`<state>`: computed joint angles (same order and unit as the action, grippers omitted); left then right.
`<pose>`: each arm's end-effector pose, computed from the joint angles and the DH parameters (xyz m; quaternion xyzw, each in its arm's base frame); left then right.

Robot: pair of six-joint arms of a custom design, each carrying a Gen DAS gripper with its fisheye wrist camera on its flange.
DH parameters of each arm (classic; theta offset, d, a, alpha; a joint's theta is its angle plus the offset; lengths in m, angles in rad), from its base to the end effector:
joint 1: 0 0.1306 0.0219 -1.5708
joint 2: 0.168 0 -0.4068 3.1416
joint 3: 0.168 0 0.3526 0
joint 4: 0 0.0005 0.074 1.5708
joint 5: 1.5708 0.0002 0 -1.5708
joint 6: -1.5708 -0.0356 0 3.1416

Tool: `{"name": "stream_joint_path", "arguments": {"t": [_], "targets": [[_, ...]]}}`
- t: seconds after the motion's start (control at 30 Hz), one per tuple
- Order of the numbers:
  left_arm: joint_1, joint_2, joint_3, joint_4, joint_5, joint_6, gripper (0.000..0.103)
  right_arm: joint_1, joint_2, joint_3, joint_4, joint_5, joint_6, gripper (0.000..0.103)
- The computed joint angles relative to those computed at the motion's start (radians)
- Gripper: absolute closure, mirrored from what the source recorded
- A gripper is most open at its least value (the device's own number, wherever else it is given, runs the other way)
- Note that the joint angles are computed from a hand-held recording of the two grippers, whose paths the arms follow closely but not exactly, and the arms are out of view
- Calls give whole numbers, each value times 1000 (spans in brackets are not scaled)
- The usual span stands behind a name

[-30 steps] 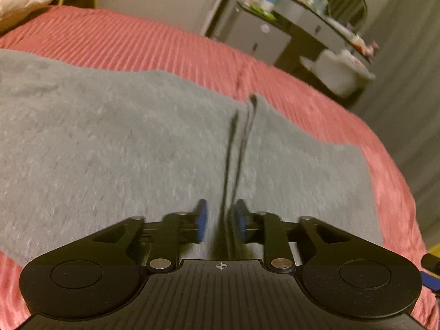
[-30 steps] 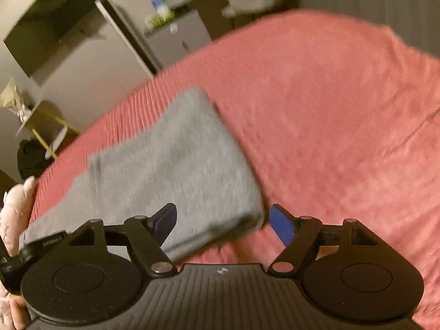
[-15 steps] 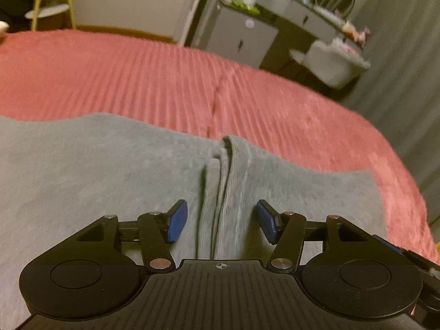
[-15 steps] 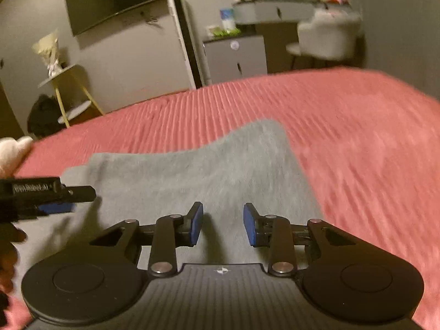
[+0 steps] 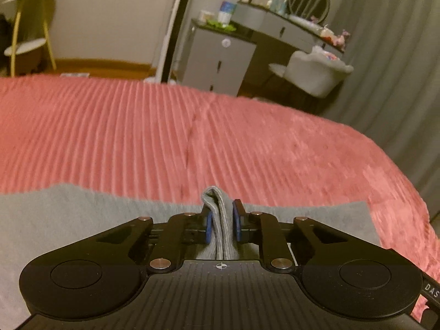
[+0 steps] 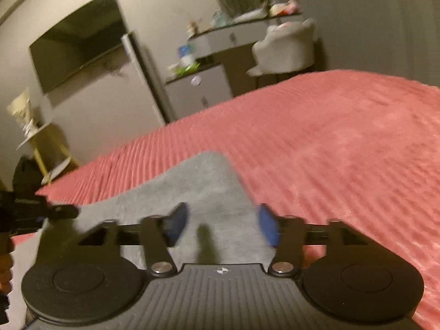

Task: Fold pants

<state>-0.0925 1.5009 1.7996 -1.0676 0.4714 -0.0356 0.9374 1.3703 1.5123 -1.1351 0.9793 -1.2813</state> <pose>0.4710 -0.0604 0.5656 0.1483 0.8876 -0.2257 0.3732 0.2662 0.3117 0.5084 0.2767 0.8105 0.0243 0.5156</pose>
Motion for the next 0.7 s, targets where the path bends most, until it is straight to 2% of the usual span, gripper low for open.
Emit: {"name": "stream_joint_path", "arguments": {"t": [0.07,0.13,0.23,0.27,0.3,0.37,0.4,0.43,0.47,0.5,0.53,0.6,0.7], "targets": [[5,2,23,-7,-22,-18,91,6,-11,-8,-9,11,-42,39],[8,-2,24,-5,-57,-15,91,-4,-6,3,-54,-28,-88,39],[12,-29,-13,9,-110,-27,85,-22,16,26,-101,-104,-109,37],[17,-46,-38,20,-125,-27,81,-22,20,33,-112,-107,-114,36],[28,-60,-59,34,-146,-26,82,-18,22,39,-125,-97,-125,34],[41,-92,-104,57,-242,-13,80,-7,23,42,-152,-81,-155,29],[61,-101,-116,48,-235,-2,69,-2,22,42,-170,-75,-182,28],[94,-106,-117,9,-178,11,60,4,19,36,-181,-71,-209,28],[123,-108,-114,-33,-112,19,44,8,11,28,-183,-71,-227,27],[154,-109,-113,-98,-20,14,37,7,7,23,-180,-72,-238,27],[176,-110,-114,-159,46,-8,36,8,6,21,-177,-72,-242,27],[187,-121,-139,-214,88,-43,35,11,12,30,-173,-73,-225,25],[167,-155,-192,-176,58,-52,33,17,29,58,-183,-71,-176,24]]}}
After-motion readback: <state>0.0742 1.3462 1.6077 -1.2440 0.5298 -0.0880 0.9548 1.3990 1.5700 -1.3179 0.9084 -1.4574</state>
